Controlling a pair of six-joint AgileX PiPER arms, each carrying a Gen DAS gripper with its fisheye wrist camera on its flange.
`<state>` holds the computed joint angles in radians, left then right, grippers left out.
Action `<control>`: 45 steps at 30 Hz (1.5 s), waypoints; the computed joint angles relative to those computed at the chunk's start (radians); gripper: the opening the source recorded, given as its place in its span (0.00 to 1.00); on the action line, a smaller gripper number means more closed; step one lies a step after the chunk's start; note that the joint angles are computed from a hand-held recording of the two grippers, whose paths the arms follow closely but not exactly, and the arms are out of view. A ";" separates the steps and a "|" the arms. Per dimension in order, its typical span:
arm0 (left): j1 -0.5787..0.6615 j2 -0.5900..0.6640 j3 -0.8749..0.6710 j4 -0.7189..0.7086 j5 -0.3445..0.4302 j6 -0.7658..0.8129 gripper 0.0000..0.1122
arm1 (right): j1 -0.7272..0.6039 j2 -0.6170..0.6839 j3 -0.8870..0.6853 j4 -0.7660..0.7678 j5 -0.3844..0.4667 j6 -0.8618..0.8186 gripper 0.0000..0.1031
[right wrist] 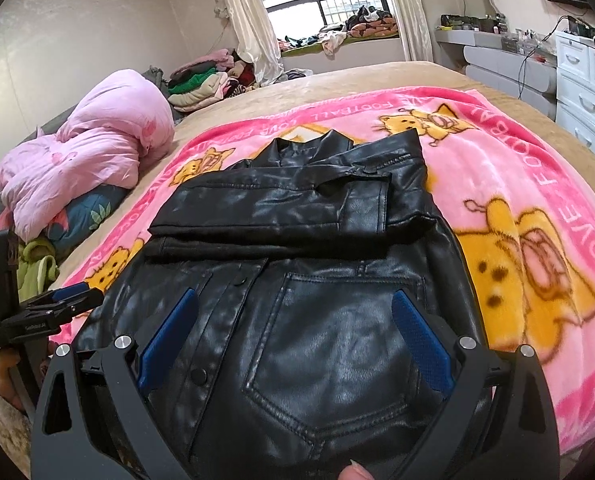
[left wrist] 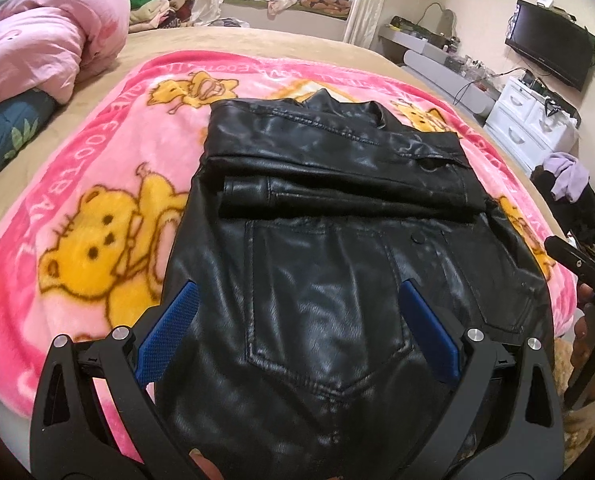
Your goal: Fold large clothes
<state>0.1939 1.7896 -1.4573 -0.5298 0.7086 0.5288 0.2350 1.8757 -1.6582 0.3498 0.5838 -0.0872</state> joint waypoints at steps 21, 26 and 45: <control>0.026 -0.056 0.127 0.087 -0.023 -0.031 0.83 | -0.036 -0.117 0.208 0.000 -0.003 -0.028 0.94; 0.048 -0.059 0.143 0.106 -0.014 -0.034 0.83 | -0.057 -0.146 0.268 -0.009 -0.002 -0.033 0.95; 0.112 0.038 0.063 0.116 0.156 0.042 0.77 | -0.136 -0.162 0.375 0.033 0.151 -0.208 0.94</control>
